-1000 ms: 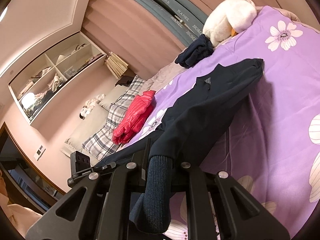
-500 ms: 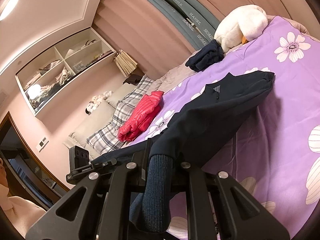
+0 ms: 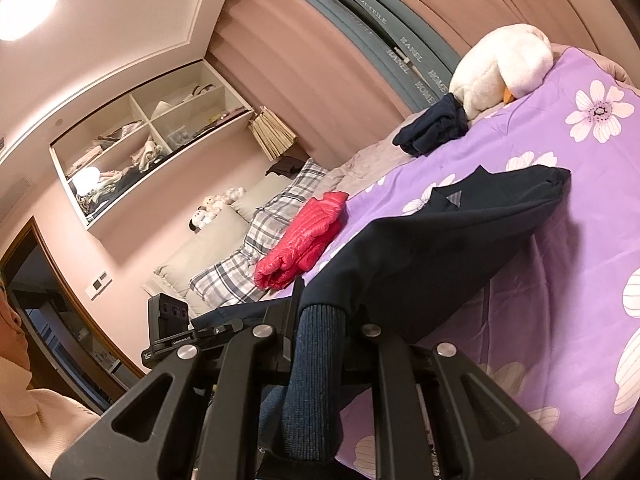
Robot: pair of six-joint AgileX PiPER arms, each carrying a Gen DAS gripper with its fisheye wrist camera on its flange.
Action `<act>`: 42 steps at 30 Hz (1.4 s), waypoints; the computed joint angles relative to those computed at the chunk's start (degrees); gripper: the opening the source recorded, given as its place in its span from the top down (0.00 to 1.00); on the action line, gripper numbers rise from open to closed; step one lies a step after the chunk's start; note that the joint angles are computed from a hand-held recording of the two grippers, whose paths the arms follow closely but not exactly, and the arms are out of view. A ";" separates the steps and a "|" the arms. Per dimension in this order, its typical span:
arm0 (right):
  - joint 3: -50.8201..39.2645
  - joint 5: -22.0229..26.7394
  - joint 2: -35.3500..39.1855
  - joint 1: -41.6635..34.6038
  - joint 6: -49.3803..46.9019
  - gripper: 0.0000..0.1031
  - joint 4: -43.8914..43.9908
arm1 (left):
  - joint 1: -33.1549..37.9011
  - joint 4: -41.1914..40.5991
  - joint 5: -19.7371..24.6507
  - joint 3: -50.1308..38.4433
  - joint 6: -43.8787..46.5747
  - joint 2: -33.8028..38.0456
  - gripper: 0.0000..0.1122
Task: Fold large clothes
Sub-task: 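Lift the held jacket with both grippers and fold it lengthwise over itself, then lower the folded jacket onto the bed with both grippers holding cuff and edge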
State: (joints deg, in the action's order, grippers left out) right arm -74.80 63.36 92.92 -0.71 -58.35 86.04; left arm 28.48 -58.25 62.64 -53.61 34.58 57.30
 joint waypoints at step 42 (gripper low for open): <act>-27.85 -14.49 18.28 1.80 18.57 0.87 -6.43 | -9.73 12.35 -16.42 -21.51 -12.46 20.94 0.90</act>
State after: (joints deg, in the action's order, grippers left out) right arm -102.66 48.87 111.20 1.10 -39.78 79.60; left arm 18.75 -45.89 46.22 -75.12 22.12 78.24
